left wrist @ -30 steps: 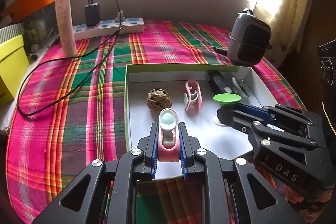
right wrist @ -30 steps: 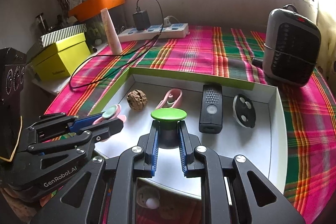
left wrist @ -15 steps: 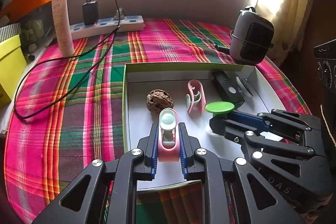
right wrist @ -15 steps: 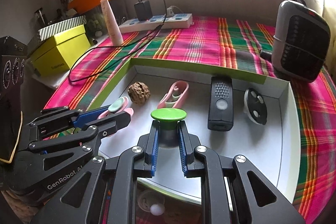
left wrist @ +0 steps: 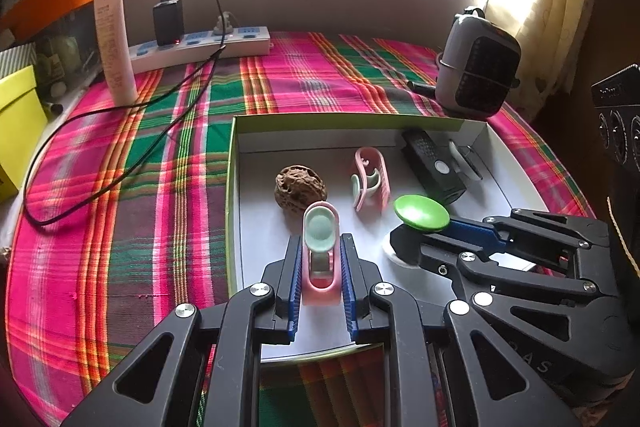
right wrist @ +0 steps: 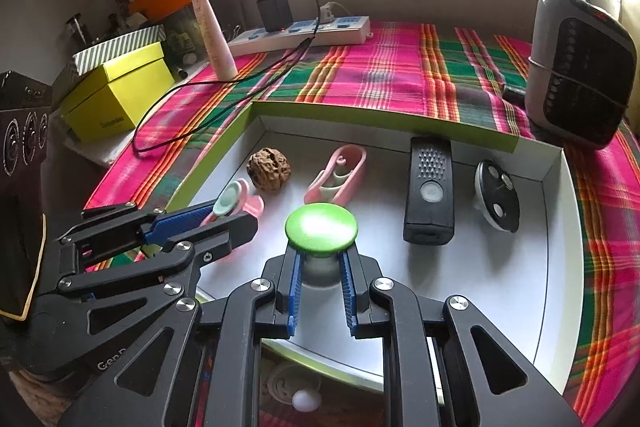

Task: Organize objects
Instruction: 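Carry the holder into the tray with left gripper while right gripper carries the mushroom toy there, then open left gripper to release the holder while right gripper releases the mushroom toy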

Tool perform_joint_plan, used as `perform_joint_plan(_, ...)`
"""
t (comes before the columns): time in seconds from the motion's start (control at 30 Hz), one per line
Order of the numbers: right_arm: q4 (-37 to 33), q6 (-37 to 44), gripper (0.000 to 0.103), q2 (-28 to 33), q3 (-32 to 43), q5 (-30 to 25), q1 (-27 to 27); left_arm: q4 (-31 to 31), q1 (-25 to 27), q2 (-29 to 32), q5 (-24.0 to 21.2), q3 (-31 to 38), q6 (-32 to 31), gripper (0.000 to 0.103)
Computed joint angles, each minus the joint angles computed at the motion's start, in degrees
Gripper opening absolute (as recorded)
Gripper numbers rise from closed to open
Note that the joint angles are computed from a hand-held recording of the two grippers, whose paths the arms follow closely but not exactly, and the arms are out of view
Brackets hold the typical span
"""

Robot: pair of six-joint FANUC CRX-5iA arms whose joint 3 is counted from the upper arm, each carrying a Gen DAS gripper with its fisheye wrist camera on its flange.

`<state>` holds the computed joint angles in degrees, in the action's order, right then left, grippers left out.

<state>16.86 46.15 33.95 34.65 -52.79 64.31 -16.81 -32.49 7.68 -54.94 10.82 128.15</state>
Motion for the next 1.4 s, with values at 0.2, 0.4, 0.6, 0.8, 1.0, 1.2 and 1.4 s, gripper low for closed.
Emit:
perform_joint_plan(0.2,0.06,-0.26,0.018,-0.07,-0.03,-0.25,0.0,0.18,0.03,-0.04,0.07,-0.09,0.01,0.017)
perform_joint_plan(0.4,0.52,-0.74,0.018,-0.25,-0.31,-0.57,0.21,0.41,0.08,-0.17,0.22,-0.26,-0.08,0.018)
perform_joint_plan(0.6,0.89,-0.8,0.019,-0.63,-0.92,-0.69,0.47,0.64,-0.2,-0.53,0.29,-0.6,0.06,0.021)
perform_joint_plan(0.8,0.94,-1.01,0.019,-1.03,-1.55,-0.78,0.62,-0.47,-0.71,-1.31,-0.14,-0.77,1.6,0.028)
perform_joint_plan(1.0,1.02,-1.01,0.027,-1.41,-2.06,-0.72,0.82,-0.04,-0.34,-2.69,0.65,-2.09,2.41,0.029)
perform_joint_plan(1.2,1.88,-1.8,0.031,-1.81,-2.81,-0.45,1.06,0.11,-0.33,-2.89,0.56,-2.23,2.35,0.03)
perform_joint_plan(1.4,2.66,-2.57,0.034,-2.13,-3.42,-0.38,1.23,0.04,-0.51,-3.3,0.64,-2.48,2.61,0.03)
